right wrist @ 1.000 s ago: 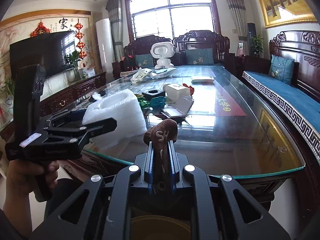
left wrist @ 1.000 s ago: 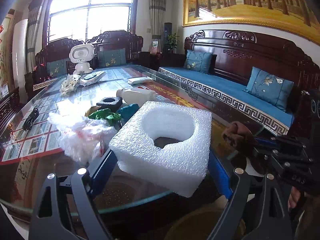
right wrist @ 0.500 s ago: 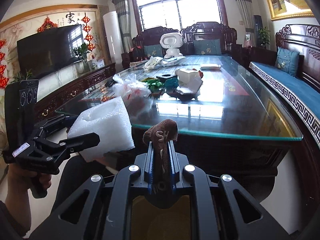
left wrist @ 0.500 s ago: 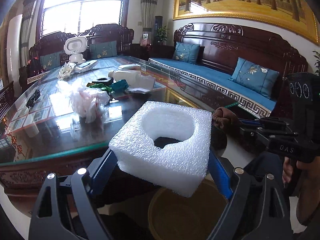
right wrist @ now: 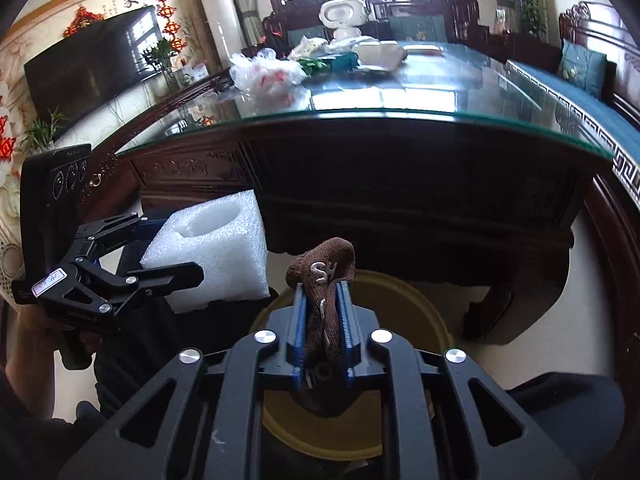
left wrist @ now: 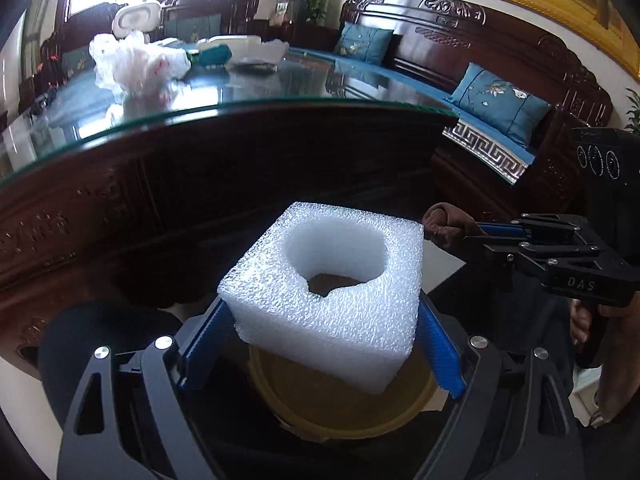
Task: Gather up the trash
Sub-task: 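Carry both items over the yellow bin and open both tools to drop them, then grasp the clear plastic bag with the left tool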
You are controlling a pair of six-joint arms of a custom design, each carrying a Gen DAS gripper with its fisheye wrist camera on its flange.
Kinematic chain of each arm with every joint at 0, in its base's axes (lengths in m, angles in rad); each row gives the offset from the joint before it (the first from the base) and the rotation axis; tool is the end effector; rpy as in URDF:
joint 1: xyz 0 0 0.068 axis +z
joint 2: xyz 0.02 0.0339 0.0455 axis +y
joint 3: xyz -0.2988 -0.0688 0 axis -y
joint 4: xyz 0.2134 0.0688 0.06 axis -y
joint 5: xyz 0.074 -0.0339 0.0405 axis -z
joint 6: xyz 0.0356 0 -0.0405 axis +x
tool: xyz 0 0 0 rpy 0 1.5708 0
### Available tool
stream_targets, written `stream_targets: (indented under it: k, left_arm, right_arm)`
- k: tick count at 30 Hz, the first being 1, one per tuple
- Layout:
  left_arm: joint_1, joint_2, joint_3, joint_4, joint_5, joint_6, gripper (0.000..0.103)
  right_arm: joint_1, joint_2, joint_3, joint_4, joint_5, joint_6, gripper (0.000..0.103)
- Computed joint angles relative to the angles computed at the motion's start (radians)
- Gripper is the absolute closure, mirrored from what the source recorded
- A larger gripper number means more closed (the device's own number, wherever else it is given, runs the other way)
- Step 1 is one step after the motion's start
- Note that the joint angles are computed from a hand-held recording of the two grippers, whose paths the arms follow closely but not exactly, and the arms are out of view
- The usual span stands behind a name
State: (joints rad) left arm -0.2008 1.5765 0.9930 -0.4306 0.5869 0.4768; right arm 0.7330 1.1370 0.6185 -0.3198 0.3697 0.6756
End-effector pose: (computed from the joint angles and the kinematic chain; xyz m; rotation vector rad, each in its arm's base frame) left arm 0.2779 -0.0767 0.2568 1.0116 2.2356 -0.6356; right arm 0.1433 0.1117 0.2513 0.1008 2.3481 0.2482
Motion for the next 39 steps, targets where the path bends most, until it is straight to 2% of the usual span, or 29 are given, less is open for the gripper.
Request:
stream_targets:
  k: [1,2,8,19,25,31,34,39]
  left_arm:
    - [-0.005,0.004,-0.004,0.003,-0.009,0.003,0.017]
    - [-0.012,0.007,-0.010,0.009,-0.016,0.005,0.017]
    - [-0.058,0.028,-0.014,0.030,-0.054,-0.008,0.017]
    - [-0.185,0.120,0.034,-0.006,-0.087,-0.026,0.014]
    - [-0.239,0.155,0.047,0.006,-0.095,-0.041,0.004]
    - [-0.233,0.157,0.056,0.018,-0.089,-0.061,0.004]
    - [-0.205,0.139,0.066,0.025,-0.094,-0.077,0.004]
    - [-0.135,0.104,0.114,0.065,-0.149,-0.111,0.004]
  right_arm:
    - [0.002,0.006,-0.002,-0.001,0.012,0.007,0.056]
    - [0.003,0.009,-0.004,0.000,0.018,0.007,0.051]
    - [-0.028,-0.025,-0.015,0.000,-0.008,-0.010,0.051]
    - [-0.087,-0.094,-0.021,-0.049,-0.006,-0.031,0.051]
    - [-0.135,-0.115,-0.028,-0.049,-0.026,-0.055,0.051]
    - [-0.168,-0.100,-0.006,-0.030,-0.055,-0.092,0.051]
    - [-0.191,-0.082,0.009,0.024,-0.083,-0.137,0.050]
    - [-0.256,-0.015,0.077,0.094,-0.140,-0.216,0.050]
